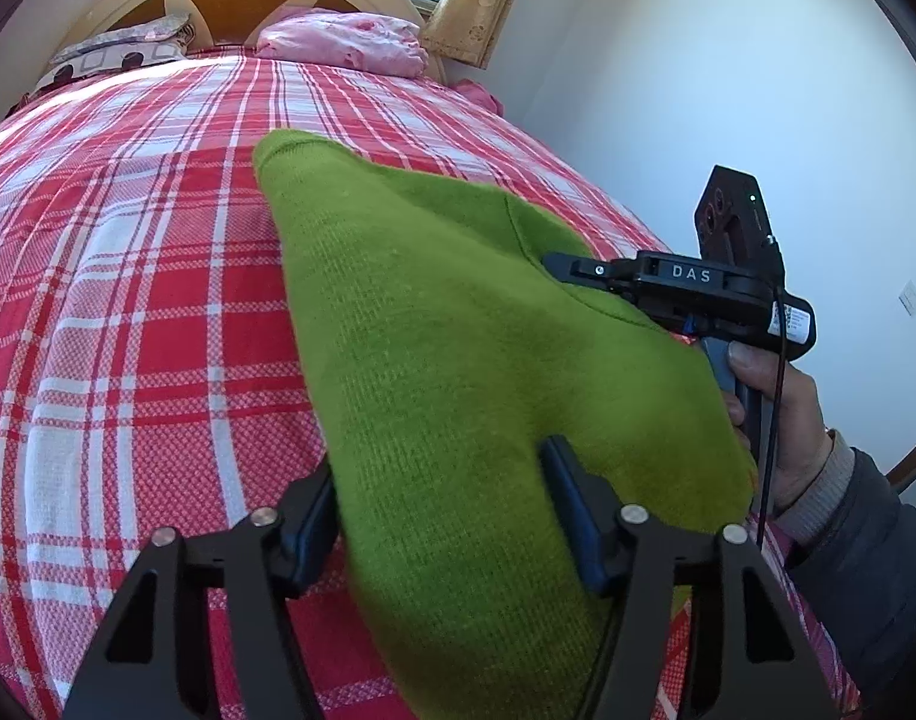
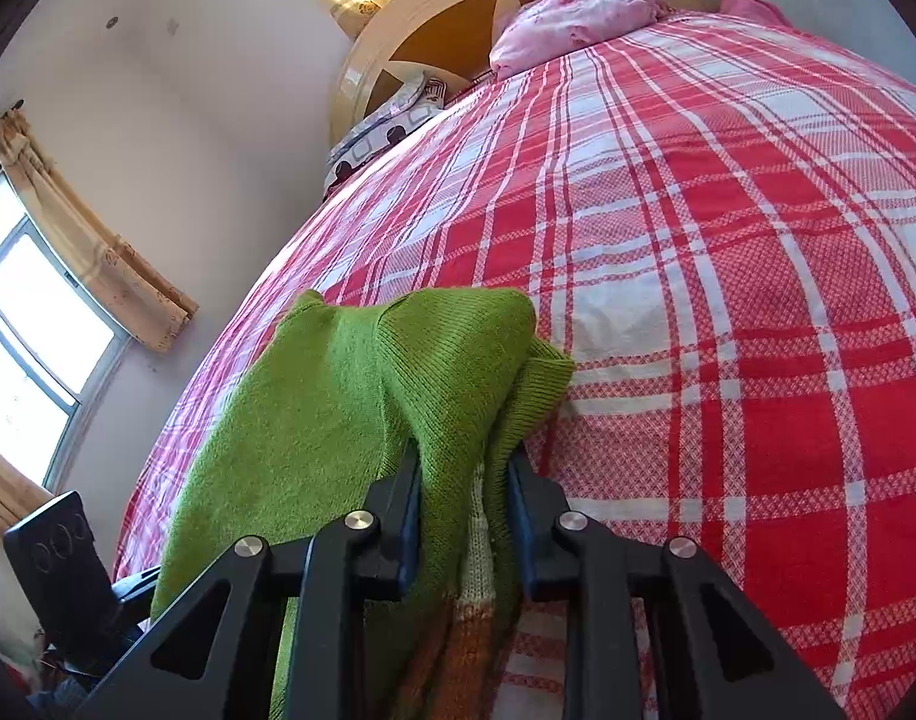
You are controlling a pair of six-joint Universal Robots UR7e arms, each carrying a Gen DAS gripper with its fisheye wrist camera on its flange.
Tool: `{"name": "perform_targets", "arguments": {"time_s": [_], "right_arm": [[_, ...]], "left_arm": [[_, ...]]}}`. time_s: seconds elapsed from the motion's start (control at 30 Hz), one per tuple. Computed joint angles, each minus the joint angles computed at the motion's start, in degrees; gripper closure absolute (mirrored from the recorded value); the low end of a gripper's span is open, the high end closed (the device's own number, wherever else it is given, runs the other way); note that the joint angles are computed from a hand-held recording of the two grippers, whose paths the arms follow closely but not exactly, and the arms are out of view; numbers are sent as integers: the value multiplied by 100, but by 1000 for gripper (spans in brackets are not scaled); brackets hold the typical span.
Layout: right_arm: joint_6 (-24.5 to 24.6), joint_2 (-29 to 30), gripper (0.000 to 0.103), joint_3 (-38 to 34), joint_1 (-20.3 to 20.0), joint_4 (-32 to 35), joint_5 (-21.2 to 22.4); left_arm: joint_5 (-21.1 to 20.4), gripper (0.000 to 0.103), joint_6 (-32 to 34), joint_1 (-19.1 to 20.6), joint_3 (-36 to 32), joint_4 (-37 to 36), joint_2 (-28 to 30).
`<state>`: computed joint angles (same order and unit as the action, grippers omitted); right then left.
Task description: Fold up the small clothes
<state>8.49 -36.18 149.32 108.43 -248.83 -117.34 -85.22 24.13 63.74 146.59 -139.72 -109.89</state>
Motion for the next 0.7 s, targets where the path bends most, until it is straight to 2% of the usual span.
{"name": "perform_targets", "arguments": {"time_s": [0.17,0.37,0.7], "right_arm": [[-10,37,79,3,90,-37,-153],[123,65,82,-185,691,288,-921],[509,12,82,-244,1333,688,-1409]], "left_arm": [[241,48,-338,-167,11,164,-150],[651,57,-454,-601,129,436,-546],[907,61,-459,-934,192,1006,-1274]]}}
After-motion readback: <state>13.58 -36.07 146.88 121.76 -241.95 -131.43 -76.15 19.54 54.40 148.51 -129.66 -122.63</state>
